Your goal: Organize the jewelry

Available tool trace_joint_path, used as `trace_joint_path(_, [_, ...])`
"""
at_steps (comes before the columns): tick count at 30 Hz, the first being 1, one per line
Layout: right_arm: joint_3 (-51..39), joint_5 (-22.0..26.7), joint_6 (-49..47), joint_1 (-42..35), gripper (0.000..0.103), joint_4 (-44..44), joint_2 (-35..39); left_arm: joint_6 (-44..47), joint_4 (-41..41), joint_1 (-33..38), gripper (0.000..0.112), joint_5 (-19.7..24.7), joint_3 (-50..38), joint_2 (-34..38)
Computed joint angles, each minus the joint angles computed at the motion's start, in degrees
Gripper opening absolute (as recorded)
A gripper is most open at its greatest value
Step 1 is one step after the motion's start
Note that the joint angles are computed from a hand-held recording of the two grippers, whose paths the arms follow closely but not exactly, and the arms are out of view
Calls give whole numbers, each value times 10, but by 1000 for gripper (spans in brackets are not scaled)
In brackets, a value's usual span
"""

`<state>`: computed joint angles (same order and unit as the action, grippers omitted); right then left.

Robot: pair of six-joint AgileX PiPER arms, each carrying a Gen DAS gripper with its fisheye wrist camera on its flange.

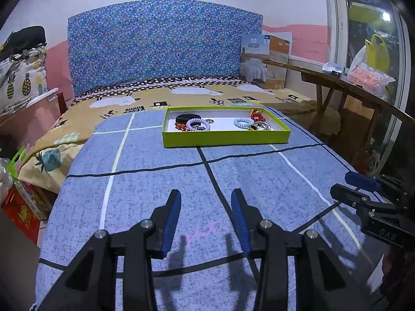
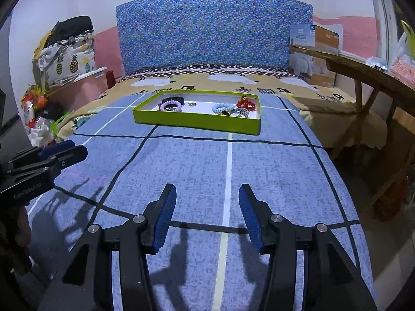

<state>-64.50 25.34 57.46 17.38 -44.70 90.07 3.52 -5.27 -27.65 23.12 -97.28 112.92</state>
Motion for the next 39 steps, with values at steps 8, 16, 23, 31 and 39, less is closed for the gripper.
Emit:
trace_joint_path(8, [0,3,14,-2,51,-9,3,-5,6,0,42,-9,5,1])
trace_joint_path(16, [-3,3,13,0,51,-8,5,-3,7,1,42,-14,8,1])
trace_joint_path(23, [-3,3,13,0,51,-8,5,-7,11,0,42,-15,8,2])
trace_joint_path(31, [-4,5,12,1,51,-6,6,-3,13,0,42,-15,12,-2])
trace_joint_path(39, [-7,10,11,2,51,-5,7,-19,29,-3,42,-15,12,-3])
